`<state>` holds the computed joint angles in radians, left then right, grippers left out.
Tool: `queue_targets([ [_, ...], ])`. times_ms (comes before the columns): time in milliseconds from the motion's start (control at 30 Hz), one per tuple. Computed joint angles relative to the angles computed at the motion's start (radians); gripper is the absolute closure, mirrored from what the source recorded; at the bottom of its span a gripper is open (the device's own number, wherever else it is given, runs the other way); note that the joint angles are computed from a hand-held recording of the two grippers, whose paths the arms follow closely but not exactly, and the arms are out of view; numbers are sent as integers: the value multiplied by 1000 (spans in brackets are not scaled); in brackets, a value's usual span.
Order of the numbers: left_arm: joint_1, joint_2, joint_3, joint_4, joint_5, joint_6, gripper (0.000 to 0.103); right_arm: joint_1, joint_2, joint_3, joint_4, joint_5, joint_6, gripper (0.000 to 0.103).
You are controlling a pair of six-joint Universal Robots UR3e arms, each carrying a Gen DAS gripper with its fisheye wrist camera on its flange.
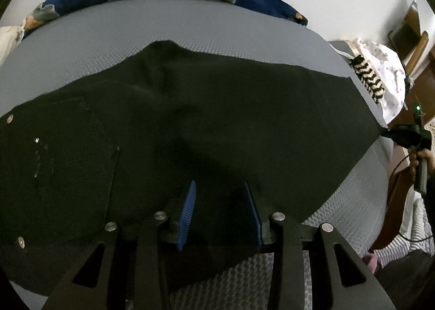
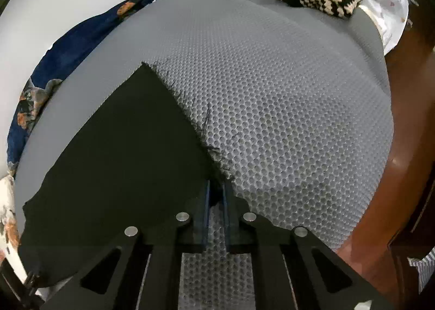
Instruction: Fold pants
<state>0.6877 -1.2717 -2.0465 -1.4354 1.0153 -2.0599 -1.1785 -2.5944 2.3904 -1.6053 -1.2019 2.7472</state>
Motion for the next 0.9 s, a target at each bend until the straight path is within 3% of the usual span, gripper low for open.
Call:
queue_targets([
  [133,66,9,-3,-60,-22,46,65,77,44,23,-128,-120,103,101],
  [233,78,-1,22,-82,-20,37,65,-2,-16,-9,-15,-67,27,93],
  [300,98,5,38,-97,-25,42,65,35,-11,-43,-34,-80,72,93],
  [367,144,10,67,-127,-57,58,65,168,75,-85,-150,-99,172,92],
  [533,228,-27,126,-67,-107,10,63,658,475,-259,-463,-124,441,87],
  [667,274,-118,189,11,-108,-34,63,978,824,-478,-633,-137,537,80],
  [800,292,-205,214,114,-83,-68,63,1206,1194,-869,-591,-112,551,80],
  [900,304,-300,249,176,-46,-95,63,1307,1452,-1183,-533,-21,518,76],
])
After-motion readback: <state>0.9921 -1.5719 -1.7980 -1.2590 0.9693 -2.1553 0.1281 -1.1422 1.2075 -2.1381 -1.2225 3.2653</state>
